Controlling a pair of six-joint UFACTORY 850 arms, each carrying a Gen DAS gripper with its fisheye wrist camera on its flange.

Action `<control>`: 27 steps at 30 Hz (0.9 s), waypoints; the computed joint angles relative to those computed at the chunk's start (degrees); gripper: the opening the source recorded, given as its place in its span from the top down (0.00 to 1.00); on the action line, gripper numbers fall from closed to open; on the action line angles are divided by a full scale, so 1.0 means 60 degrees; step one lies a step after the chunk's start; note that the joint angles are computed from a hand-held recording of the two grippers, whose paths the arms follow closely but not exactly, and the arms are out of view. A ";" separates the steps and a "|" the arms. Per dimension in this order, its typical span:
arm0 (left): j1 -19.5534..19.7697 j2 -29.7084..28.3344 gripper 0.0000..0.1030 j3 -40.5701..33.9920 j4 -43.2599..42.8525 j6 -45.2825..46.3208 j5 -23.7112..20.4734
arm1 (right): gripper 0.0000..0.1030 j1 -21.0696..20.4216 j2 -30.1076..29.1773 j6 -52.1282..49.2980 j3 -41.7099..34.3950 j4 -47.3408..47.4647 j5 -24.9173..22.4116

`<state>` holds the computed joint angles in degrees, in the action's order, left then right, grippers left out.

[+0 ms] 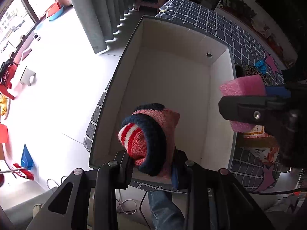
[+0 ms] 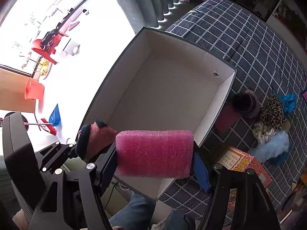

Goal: Organize soft objects
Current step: 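Open both tools to drop the hat and sponge into the box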

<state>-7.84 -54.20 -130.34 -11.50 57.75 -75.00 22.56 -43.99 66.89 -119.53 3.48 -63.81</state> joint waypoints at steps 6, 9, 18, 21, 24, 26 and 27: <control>-0.0015 -0.0007 0.67 -0.0004 0.0093 -0.0008 -0.0051 | 0.31 -0.0034 0.0004 0.0048 0.0018 0.0039 -0.0005; -0.0032 0.0008 0.67 0.0038 0.0154 -0.0023 -0.0023 | 0.31 -0.0032 -0.0017 0.0045 -0.0028 0.0042 -0.0058; -0.0075 0.0163 0.67 0.0436 0.0360 -0.0071 0.0264 | 0.31 -0.0045 -0.0006 0.0061 0.0037 0.0117 -0.0082; -0.0087 0.0156 0.67 0.0460 0.0403 -0.0106 0.0272 | 0.31 -0.0044 -0.0035 0.0043 -0.0004 0.0136 -0.0117; -0.0094 0.0185 0.67 0.0522 0.0427 -0.0073 0.0320 | 0.31 -0.0050 -0.0056 0.0055 -0.0045 0.0151 -0.0128; -0.0102 0.0236 0.67 0.0619 0.0430 -0.0019 0.0391 | 0.31 -0.0050 -0.0075 0.0056 -0.0081 0.0148 -0.0143; -0.0101 0.0260 0.67 0.0661 0.0419 0.0013 0.0417 | 0.31 -0.0048 -0.0087 0.0057 -0.0109 0.0129 -0.0157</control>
